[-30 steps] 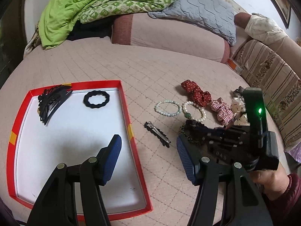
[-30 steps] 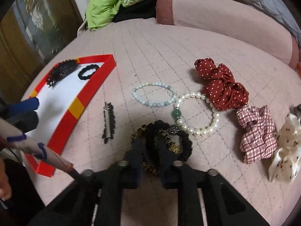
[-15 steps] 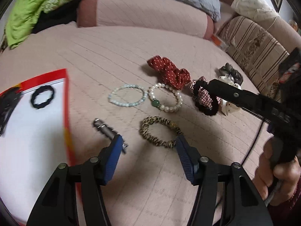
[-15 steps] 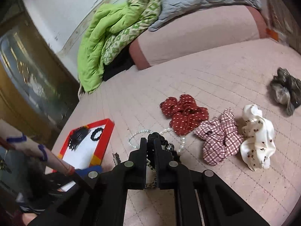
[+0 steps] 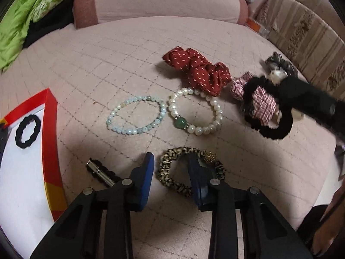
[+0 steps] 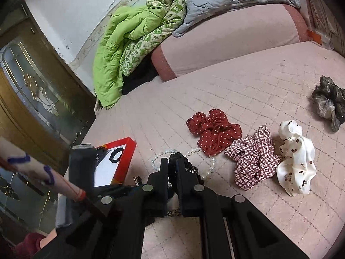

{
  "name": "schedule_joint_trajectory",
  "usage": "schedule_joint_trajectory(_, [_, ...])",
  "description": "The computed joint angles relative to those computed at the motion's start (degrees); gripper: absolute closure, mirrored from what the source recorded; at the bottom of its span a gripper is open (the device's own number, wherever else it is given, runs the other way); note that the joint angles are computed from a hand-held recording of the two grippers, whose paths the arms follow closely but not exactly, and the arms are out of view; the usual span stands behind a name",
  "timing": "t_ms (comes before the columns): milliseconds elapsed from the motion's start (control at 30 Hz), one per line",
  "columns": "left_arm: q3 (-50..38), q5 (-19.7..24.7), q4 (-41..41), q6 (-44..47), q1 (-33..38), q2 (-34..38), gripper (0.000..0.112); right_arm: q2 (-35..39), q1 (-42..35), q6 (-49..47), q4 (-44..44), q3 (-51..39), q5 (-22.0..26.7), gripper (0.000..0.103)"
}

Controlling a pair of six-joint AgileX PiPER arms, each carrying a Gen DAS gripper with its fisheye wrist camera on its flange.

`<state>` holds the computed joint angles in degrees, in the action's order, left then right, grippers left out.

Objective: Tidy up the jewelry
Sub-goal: 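Grasp the leopard-print hair tie with the left gripper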

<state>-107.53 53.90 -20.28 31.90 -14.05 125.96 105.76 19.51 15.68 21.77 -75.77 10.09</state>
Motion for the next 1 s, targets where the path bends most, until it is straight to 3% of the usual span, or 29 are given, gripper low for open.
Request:
schedule_joint_trajectory(67, [3.0,-2.4,-1.0,0.8,0.0,-1.4,0.085,-0.1,-0.1,-1.0,1.0,0.1,-0.3,0.095])
schedule_joint_trajectory(100, [4.8,-4.0,-1.5,1.1,0.0,-2.4,0.102,-0.1,-0.1,-0.9,0.9,0.1,-0.2,0.095])
schedule_joint_trajectory(133, [6.9,-5.7,-2.8,2.2,0.2,-3.4,0.107,-0.1,-0.1,0.1,-0.1,0.1,-0.3,0.095])
schedule_joint_trajectory(267, [12.0,-8.4,-8.0,6.1,1.6,-6.2,0.107,-0.3,0.1,3.2,-3.3,0.1,-0.3,0.095])
schedule_joint_trajectory(767, [17.6,-8.8,-19.9,17.1,7.7,-15.2,0.107,0.6,1.8,22.3,-24.3,-1.9,1.2,0.095])
schedule_joint_trajectory(1000, [18.4,-8.4,-22.7,19.6,10.4,-16.5,0.107,1.0,2.7,19.1,-22.6,-2.5,0.7,0.095])
